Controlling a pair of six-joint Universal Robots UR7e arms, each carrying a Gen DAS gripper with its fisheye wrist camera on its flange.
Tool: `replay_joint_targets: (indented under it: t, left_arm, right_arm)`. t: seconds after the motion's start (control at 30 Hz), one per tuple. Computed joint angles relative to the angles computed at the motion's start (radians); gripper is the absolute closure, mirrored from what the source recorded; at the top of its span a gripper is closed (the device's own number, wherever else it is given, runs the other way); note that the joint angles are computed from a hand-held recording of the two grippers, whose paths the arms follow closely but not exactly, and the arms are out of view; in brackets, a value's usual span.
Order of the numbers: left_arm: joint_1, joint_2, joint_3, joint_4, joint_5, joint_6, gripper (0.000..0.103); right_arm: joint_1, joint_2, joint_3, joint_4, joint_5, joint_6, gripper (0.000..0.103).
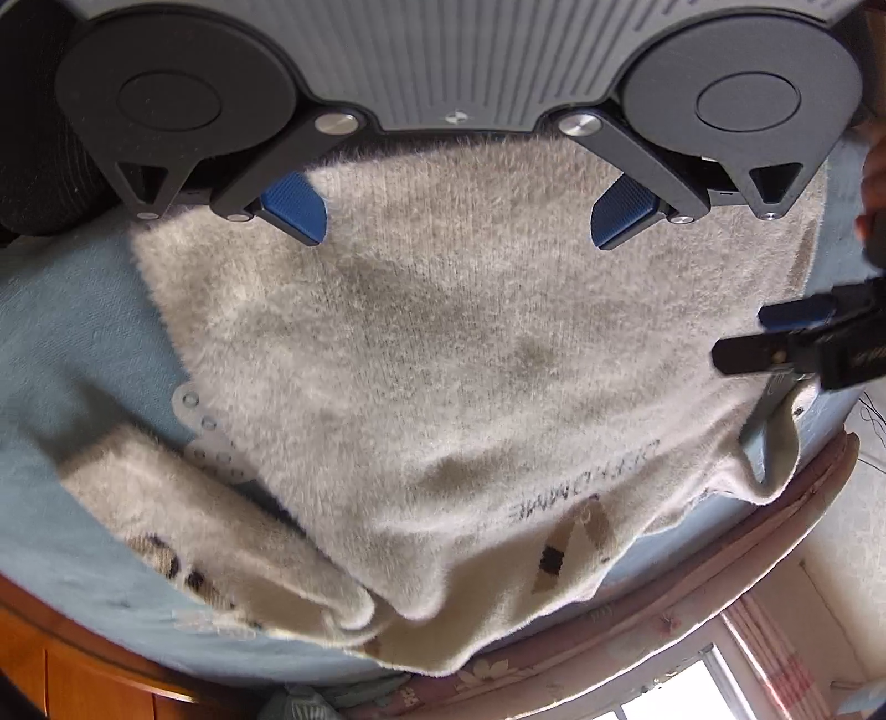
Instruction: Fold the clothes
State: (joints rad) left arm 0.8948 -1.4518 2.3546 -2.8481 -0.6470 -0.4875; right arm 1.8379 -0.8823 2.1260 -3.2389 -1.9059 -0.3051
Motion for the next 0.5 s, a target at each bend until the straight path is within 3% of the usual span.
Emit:
replay_joint_targets:
  t: [0.1,0.2,0.33,0.4,0.5]
  left_arm:
    - [0.044,0.079,-0.035,-0.086,0.09,0.129,0.005]
    - [0.082,0.167,-0.062,-0.293,0.18,0.319,0.005]
    - [0.13,0.203,-0.097,-0.478,0.115,0.526,0.005]
    - [0.154,0.203,-0.106,-0.508,0.063,0.57,0.005]
    - [0.172,0.219,-0.107,-0.553,0.072,0.607,0.005]
  right_arm:
    - [0.012,0.013,-0.008,-0.065,-0.007,-0.023,0.0]
    - [0.029,0.046,-0.041,-0.121,-0.045,-0.04,0.0]
    - [0.052,0.102,-0.119,-0.15,-0.03,-0.103,0.0]
    - [0.07,0.147,-0.185,-0.139,-0.023,-0.141,0.0]
    - [0.103,0.233,-0.318,-0.064,-0.019,-0.179,0.0]
